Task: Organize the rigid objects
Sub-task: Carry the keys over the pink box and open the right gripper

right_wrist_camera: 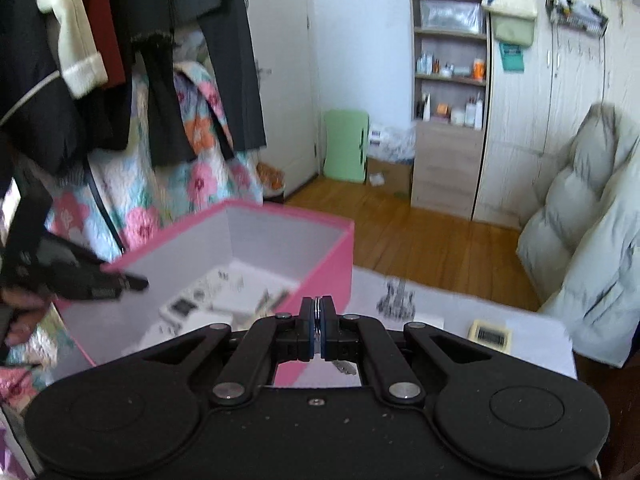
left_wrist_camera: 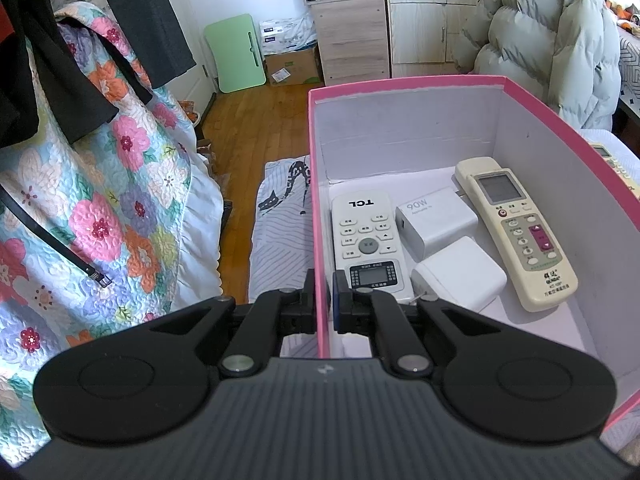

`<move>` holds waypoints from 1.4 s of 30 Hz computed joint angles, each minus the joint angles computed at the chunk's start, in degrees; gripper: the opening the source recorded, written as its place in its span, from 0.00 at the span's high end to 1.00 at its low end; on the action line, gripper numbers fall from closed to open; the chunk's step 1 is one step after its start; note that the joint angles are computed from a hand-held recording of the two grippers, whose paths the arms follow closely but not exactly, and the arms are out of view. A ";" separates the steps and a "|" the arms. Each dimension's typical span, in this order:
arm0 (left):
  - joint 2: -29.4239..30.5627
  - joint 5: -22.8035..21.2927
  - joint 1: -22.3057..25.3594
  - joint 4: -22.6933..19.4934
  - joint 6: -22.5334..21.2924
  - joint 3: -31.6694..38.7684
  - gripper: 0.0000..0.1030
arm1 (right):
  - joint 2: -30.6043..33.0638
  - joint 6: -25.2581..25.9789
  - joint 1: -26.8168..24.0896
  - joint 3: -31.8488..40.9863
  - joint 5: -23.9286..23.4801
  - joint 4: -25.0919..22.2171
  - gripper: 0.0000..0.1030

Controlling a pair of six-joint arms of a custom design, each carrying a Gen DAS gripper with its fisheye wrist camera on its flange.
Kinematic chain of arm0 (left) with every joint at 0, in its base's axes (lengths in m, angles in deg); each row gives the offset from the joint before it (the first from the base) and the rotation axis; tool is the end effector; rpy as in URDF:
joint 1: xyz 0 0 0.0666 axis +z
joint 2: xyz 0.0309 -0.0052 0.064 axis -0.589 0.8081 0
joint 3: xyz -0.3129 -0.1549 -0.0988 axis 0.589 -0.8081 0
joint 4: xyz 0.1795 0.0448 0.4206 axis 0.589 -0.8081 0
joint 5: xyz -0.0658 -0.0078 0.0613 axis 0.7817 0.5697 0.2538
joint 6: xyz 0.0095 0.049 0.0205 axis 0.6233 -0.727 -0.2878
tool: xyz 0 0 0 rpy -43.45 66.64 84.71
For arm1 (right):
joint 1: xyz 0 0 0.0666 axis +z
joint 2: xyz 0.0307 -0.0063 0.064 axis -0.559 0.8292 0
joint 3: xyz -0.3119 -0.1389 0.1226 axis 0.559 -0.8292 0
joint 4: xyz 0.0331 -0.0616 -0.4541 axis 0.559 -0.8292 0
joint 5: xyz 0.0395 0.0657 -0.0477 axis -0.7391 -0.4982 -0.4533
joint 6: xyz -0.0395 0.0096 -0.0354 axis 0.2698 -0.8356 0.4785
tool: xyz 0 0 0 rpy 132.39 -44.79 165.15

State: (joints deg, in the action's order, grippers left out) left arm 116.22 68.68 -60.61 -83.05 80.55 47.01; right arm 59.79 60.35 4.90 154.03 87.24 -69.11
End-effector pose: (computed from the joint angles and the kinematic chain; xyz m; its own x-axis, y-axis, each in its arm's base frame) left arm 0.5587 -0.2525 0.3910 -0.6110 0.4365 -0.6604 0.4638 0.8734 0.1482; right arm 0.3965 0.2965 0.4449 -0.5350 0.0239 -0.8445 -0.0248 0.9987 0.0439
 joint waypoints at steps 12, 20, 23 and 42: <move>-0.08 0.21 0.11 0.05 -0.58 -0.10 0.94 | 1.66 4.70 0.47 5.45 -4.38 4.96 0.96; -0.27 0.77 0.27 0.34 0.09 -0.40 0.94 | 5.36 3.38 1.26 7.24 -9.74 5.99 0.96; -0.24 1.01 0.38 0.30 0.20 -0.35 0.94 | 7.82 0.92 0.61 8.75 -13.40 4.62 0.96; -0.54 0.21 0.04 0.86 -0.28 -0.70 0.94 | 15.71 -1.86 -0.95 15.37 -12.81 -1.86 0.76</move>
